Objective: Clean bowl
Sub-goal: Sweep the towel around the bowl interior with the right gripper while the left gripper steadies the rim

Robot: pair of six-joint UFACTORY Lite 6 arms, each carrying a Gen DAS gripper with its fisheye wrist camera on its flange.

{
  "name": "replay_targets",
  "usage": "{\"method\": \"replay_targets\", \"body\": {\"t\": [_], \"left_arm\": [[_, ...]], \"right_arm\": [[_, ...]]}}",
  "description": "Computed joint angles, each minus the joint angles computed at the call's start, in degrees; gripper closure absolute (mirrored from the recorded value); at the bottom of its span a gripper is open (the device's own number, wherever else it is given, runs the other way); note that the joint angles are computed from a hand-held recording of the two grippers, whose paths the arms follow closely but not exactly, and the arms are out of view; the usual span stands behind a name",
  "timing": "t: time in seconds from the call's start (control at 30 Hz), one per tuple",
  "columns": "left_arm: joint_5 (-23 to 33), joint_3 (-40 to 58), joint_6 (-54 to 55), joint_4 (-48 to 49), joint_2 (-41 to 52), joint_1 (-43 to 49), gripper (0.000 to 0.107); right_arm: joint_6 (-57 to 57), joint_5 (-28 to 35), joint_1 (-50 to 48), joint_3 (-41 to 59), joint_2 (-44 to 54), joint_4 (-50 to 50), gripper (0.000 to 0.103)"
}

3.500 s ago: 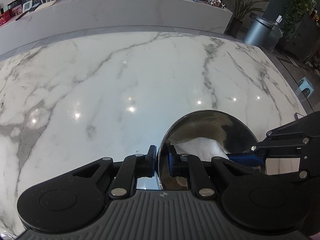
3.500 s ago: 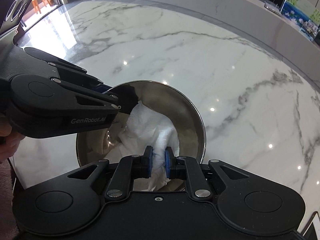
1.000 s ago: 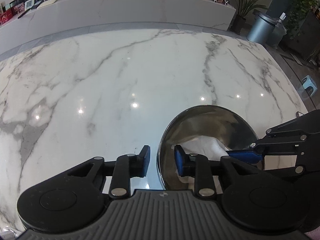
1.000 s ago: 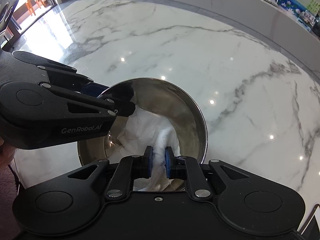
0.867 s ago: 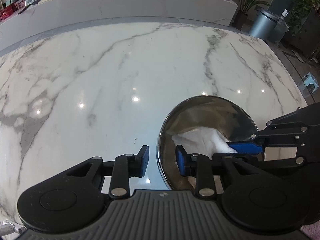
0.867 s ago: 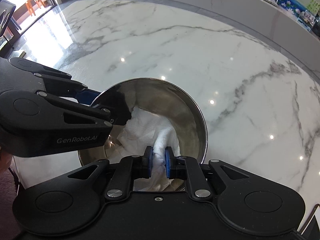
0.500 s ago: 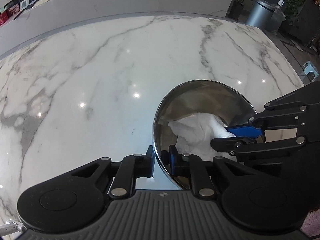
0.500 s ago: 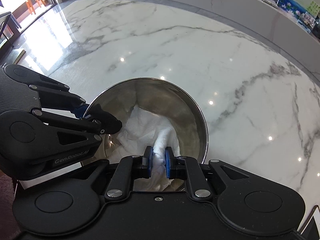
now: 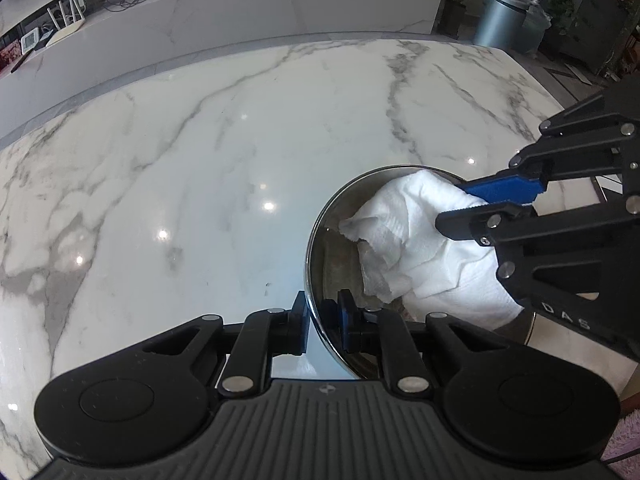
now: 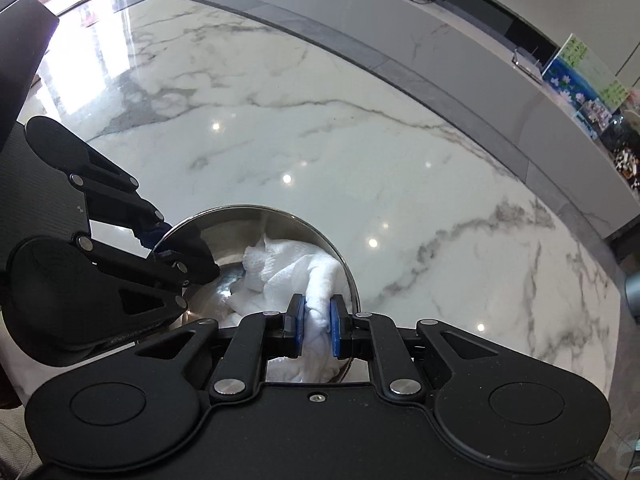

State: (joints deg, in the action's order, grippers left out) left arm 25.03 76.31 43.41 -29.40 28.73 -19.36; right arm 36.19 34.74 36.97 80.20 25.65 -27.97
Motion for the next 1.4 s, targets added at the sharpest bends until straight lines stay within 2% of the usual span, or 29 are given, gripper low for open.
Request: {"method": "replay_targets", "body": {"t": [0.2,0.43,0.53,0.73,0.97,1.13,1.23,1.4], "left_arm": [[-0.3,-0.4,5.7,-3.8,0.2,0.5,0.093],[-0.1,0.6,3.8,-3.8,1.0,0.6,0.094],[-0.2,1.0,3.4,-3.9,1.3,0.6,0.094],[-0.1,1.7,2.5,-4.6,1.9,0.6,0.093],[0.1,1.3,-3.1,-1.0,1.1,0.1,0.093],[1.5,0.6,-4.9,-0.5,0.5,0.2,0.084],[1.4,0.1,-6.6,0.8,0.6,-0.1,0.084],[1.0,-0.6,-4.7,-0.4,0.3,0.0,0.085]], "right_arm": [[-1.2,-3.2,-1.6,-0.8,2.0,3.3,0.092],[-4.7,-2.6,-2.1,-0.7,2.3,8.3,0.092],[-8.5,-3.0,-2.9,-2.0,1.1,13.8,0.092],[-22.1,-5.2,-5.4,-5.3,-1.1,32.1,0.092],[-19.3,-5.7,-4.2,-5.3,-0.9,29.9,0.092],[-18.9,-6.1,-4.2,-5.9,-1.4,29.8,0.092],[-18.0,-6.5,-4.0,-6.4,-1.8,29.0,0.092],[-17.3,-6.7,-3.9,-6.7,-2.0,28.0,0.092]]}}
